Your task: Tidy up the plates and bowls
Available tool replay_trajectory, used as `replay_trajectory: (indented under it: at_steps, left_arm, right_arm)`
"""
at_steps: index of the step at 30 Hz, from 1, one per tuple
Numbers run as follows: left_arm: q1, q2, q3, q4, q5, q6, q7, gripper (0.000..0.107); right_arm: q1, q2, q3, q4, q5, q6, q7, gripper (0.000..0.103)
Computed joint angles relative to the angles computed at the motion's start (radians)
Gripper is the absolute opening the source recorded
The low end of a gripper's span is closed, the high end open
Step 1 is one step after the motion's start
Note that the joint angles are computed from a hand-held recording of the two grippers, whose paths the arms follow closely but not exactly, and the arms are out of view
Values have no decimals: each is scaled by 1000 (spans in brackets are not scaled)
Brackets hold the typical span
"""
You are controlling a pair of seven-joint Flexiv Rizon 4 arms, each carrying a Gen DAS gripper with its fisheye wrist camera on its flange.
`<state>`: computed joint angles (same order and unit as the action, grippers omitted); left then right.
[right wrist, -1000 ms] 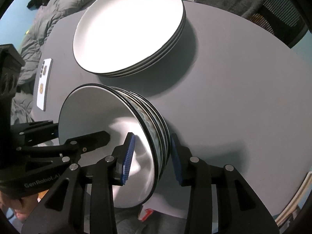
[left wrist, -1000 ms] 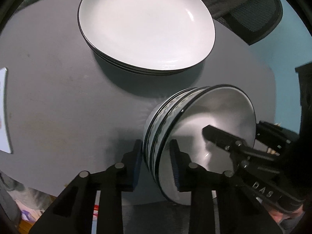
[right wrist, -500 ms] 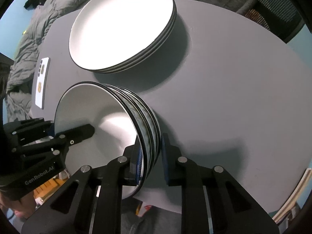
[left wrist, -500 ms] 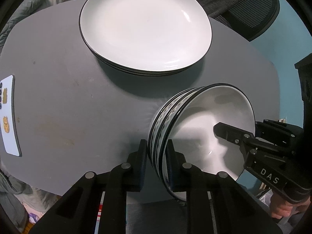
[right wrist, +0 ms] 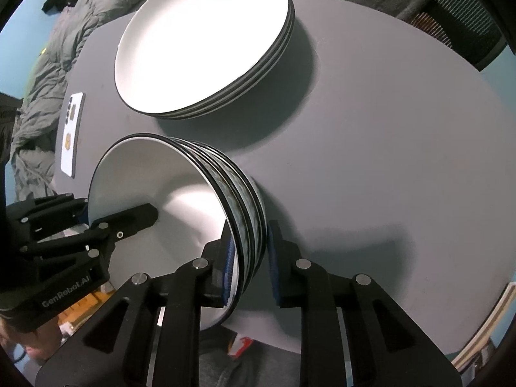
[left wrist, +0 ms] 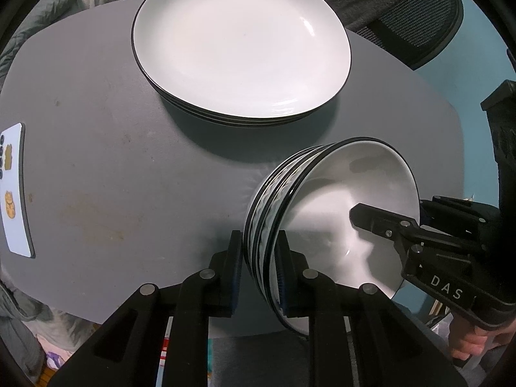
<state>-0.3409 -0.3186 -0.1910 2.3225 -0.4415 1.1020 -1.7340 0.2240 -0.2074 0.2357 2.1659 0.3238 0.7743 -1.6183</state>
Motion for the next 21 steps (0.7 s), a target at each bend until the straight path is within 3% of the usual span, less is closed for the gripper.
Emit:
replay_trajectory:
  at_steps: [13, 21]
  left_arm:
    - [-3, 4, 14, -13, 37, -25, -48, 17]
    - [11, 6, -6, 1, -8, -8, -6, 20]
  right_arm:
    - [1, 12, -3, 7, 17, 7, 19, 18]
    - [-13, -4, -5, -14, 36, -23, -10, 20]
